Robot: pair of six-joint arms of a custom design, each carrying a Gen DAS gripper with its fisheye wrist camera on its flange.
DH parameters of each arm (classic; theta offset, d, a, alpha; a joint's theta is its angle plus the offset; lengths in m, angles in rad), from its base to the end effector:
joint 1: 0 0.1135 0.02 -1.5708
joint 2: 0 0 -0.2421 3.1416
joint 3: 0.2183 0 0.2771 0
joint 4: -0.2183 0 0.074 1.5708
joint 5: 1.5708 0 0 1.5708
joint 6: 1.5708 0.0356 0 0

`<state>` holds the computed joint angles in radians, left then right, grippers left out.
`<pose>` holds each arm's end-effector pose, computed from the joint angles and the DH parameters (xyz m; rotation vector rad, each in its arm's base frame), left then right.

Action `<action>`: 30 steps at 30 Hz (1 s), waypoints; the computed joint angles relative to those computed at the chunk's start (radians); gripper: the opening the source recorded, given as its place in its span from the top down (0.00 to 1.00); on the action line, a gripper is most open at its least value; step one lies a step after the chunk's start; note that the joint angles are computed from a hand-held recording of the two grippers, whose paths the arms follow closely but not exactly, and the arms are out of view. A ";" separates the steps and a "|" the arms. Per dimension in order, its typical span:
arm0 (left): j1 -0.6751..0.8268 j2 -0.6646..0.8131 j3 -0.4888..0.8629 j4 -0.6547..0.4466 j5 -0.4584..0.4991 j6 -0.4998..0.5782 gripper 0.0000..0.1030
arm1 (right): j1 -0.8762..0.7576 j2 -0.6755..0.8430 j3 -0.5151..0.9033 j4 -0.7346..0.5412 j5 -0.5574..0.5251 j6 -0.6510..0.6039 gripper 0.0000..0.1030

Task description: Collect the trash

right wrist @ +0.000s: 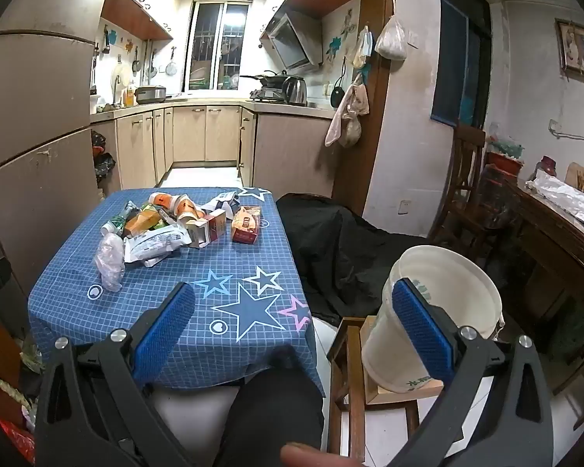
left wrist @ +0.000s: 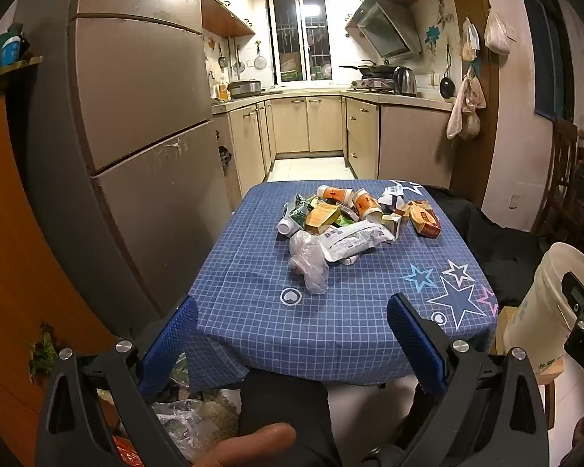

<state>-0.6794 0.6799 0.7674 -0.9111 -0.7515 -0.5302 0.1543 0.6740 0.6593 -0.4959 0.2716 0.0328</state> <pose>0.1428 -0.0841 0.2758 -0.1688 2.1375 0.2153 0.1958 0.0208 0.2677 0.0396 2.0648 -0.1674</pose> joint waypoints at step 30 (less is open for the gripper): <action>0.019 -0.015 -0.008 0.008 -0.001 0.017 0.05 | -0.002 -0.040 -0.039 0.043 -0.019 0.021 0.05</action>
